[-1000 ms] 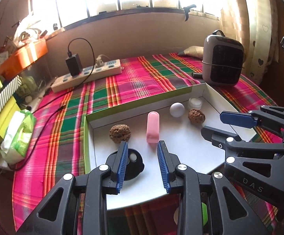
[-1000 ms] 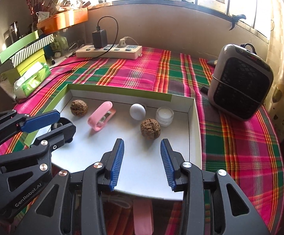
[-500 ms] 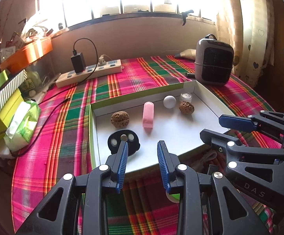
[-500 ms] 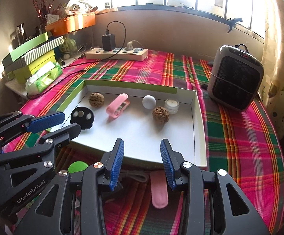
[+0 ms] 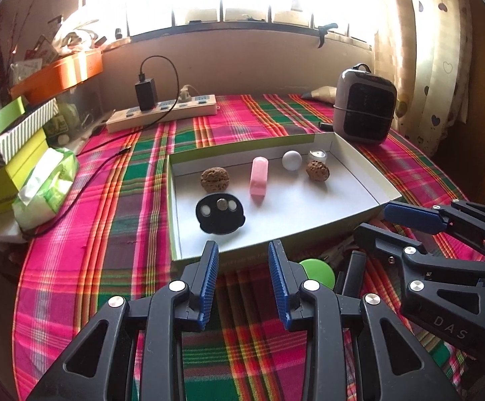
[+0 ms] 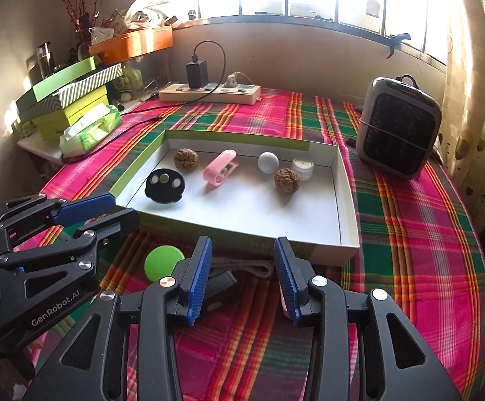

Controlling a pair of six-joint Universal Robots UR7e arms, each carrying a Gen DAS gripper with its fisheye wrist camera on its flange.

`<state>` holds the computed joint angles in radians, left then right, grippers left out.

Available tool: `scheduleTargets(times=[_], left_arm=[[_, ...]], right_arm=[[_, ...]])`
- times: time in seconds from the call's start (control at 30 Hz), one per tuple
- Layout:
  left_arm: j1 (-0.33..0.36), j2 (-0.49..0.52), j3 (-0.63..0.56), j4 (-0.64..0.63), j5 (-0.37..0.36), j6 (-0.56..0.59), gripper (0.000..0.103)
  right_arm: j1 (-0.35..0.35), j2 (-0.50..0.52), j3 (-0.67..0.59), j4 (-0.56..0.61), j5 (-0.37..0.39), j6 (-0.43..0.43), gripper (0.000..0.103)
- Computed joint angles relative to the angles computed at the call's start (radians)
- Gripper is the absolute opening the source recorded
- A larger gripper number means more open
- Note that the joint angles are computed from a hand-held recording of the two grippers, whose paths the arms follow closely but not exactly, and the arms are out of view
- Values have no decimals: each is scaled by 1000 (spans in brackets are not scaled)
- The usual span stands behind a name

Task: Organize objects
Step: 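Withdraw both open tools from the box back over the cloth, then move the right tool to the black flashlight while the left approaches the green mushroom toy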

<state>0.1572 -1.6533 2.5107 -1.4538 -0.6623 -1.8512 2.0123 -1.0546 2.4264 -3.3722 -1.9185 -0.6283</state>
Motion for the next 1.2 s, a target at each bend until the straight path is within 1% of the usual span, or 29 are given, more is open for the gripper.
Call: scheduleTargets(times=[0.07, 0.1, 0.17, 0.3, 0.43, 0.5, 0.53, 0.7, 0.77, 0.87, 1.1, 1.2], left_arm=[[-15, -16, 12, -1, -12, -12, 29], [-20, -23, 15, 1, -16, -20, 29], [-31, -29, 19, 17, -27, -42, 29], [-49, -54, 34, 21, -46, -59, 29], [-69, -82, 51, 44, -75, -100, 29], [-73, -100, 60, 49, -86, -112, 29], [-77, -106, 62, 57, -91, -120, 29], [-94, -127, 70, 79, -105, -146, 29], [-96, -132, 73, 76, -107, -143, 29], [-97, -143, 81, 58, -107, -128, 29], [-91, -176, 107, -24, -95, -63, 30], [-84, -167, 112, -68, -89, -27, 32]], right_arm=[[1, -3, 7, -2, 1, 0, 42], [2, -6, 12, -3, 3, 1, 45], [1, -11, 22, -4, 8, 4, 47], [1, -19, 42, 6, 21, 12, 47], [2, -18, 60, 15, 33, 27, 49], [2, -19, 69, 17, 41, 33, 58], [2, -18, 72, 15, 46, 31, 59], [13, 9, 74, 6, 20, 45, 60], [18, 23, 73, -7, 4, 44, 60], [31, 48, 70, -40, -45, 38, 60], [20, 20, 88, -45, -63, 44, 60], [14, 3, 97, -44, -72, 44, 60]])
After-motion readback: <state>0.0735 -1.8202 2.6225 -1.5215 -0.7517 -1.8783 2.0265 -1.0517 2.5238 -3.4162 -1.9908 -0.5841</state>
